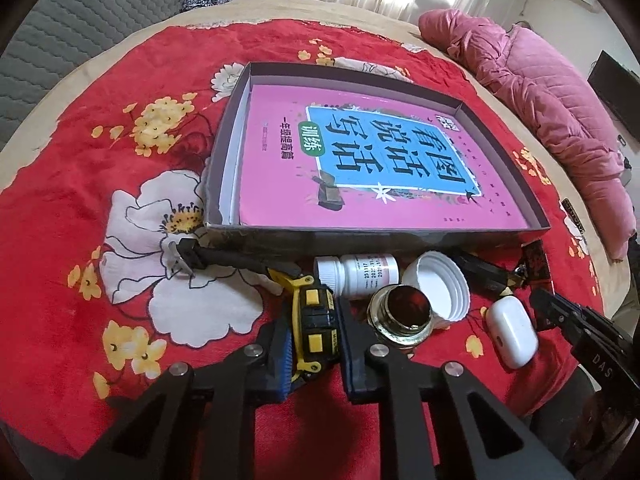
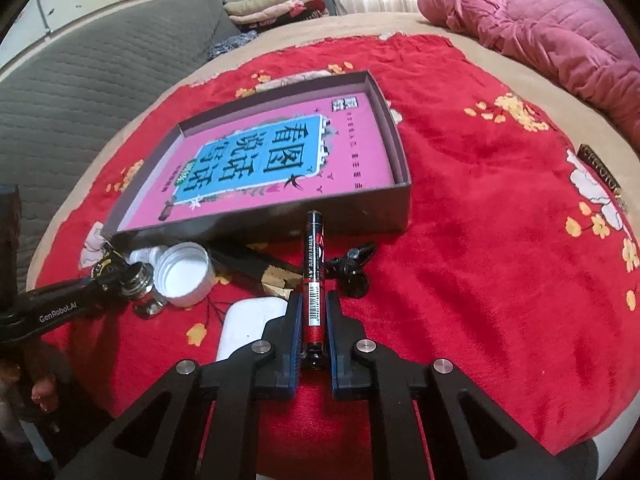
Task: Organize rigid objects
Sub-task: 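Lift the watch over the box with the left tool while the right tool carries the lighter there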
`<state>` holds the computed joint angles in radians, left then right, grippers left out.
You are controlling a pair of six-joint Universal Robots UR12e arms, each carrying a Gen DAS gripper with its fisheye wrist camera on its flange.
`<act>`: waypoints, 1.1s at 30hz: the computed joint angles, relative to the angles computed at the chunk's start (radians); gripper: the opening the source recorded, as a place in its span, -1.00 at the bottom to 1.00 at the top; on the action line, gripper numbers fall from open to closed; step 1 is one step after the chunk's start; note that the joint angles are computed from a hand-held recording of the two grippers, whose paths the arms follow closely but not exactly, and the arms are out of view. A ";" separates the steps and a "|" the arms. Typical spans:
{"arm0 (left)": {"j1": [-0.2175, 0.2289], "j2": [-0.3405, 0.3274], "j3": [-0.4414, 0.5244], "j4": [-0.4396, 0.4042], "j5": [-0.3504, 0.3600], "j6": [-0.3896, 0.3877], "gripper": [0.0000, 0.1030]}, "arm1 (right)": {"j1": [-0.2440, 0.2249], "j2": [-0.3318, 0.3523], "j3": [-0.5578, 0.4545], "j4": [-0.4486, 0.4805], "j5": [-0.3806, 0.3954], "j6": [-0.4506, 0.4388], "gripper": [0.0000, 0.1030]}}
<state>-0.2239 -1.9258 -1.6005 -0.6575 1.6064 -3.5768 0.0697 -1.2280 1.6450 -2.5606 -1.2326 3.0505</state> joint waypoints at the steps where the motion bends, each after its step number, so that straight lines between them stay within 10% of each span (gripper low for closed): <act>1: 0.000 0.002 -0.002 0.004 -0.002 -0.002 -0.64 | -0.001 -0.001 0.001 -0.003 0.003 -0.001 -0.80; 33: -0.033 0.043 -0.034 0.201 0.147 0.025 -0.65 | -0.006 -0.027 0.025 -0.164 0.051 0.008 -0.80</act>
<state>-0.2567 -1.8828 -1.6345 -0.4567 1.7536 -3.5517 0.0637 -1.2554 1.6699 -2.7243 -1.1817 3.0585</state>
